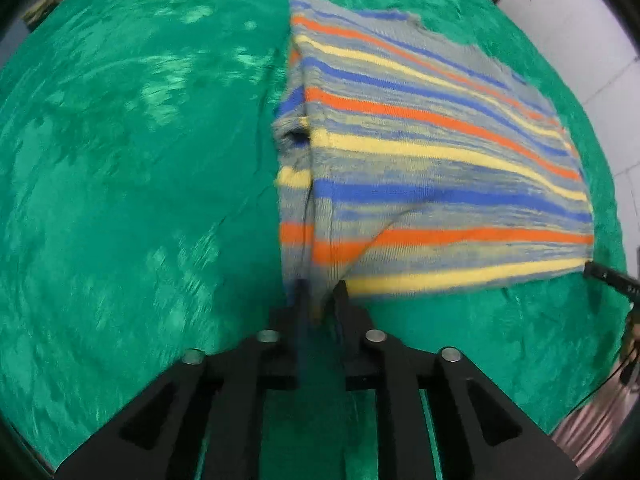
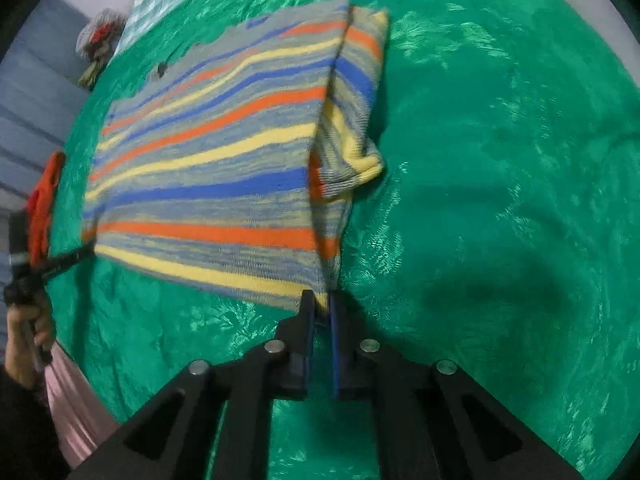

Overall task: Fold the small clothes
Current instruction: 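Open both grippers and pull back from the folded sweater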

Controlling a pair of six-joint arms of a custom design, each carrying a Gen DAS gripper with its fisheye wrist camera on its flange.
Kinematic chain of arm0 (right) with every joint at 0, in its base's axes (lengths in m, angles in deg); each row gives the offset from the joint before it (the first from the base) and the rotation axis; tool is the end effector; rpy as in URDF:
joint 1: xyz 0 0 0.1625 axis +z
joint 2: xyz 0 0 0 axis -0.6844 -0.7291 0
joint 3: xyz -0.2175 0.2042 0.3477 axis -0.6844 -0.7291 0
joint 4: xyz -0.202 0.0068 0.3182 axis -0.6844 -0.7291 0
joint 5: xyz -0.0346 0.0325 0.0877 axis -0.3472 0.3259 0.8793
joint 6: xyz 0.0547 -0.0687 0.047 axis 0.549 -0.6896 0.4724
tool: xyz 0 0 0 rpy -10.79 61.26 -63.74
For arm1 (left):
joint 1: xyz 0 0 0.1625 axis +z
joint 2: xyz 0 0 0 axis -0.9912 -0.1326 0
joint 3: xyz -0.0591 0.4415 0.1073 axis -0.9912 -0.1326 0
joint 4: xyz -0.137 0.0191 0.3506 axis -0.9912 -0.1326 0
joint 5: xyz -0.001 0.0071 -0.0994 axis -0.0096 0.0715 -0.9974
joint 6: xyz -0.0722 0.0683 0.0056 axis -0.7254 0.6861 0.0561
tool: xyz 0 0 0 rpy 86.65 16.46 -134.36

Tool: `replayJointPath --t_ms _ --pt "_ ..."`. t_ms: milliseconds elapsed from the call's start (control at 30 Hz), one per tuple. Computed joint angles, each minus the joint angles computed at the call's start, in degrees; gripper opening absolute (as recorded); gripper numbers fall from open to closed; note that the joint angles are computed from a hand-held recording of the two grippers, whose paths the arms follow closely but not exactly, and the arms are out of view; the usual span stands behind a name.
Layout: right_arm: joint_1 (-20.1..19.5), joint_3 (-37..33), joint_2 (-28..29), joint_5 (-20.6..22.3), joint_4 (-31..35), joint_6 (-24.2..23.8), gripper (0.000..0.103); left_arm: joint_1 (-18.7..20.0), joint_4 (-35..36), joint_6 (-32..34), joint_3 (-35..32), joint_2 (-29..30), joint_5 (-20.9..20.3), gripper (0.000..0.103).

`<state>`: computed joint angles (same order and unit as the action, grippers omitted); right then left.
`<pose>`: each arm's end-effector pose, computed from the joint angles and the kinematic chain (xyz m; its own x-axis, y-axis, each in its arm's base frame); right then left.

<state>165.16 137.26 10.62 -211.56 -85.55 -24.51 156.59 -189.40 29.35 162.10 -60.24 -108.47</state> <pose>0.3229 -0.3837 0.0201 -0.8071 0.4642 0.3647 0.2435 0.8246 -0.5107 0.0261 -0.5951 0.4132 -0.7127 0.4626 -0.5273 0.4794 0.8700 0.1154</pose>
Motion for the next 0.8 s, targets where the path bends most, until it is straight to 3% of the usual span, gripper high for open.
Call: replayJointPath --t_ms 33,67,100,300,400,800 --pt "1.2 0.1 0.1 -1.5 0.3 2.0 0.039 -0.8 -1.5 -1.1 2.3 -2.1 2.4 0.061" --pt "2.5 0.1 -0.1 -3.4 1.8 4.3 0.048 -1.4 -3.9 -1.0 4.7 -4.1 3.3 0.078" --pt "4.8 -0.3 0.1 -6.4 3.5 7.7 0.057 -2.1 -6.7 -0.2 7.5 -6.7 3.6 0.08" --pt "15.4 -1.5 3.2 -16.2 5.5 18.7 0.063 -7.9 -10.8 0.2 17.2 -18.5 5.4 0.081" --pt "19.7 -3.2 5.0 -20.7 10.4 24.6 0.066 -10.5 -12.8 1.0 20.3 -23.2 6.5 0.084" --pt "27.6 -10.7 7.0 -24.4 24.1 31.0 0.066 -21.0 -11.8 0.5 26.0 -35.2 10.1 0.087"
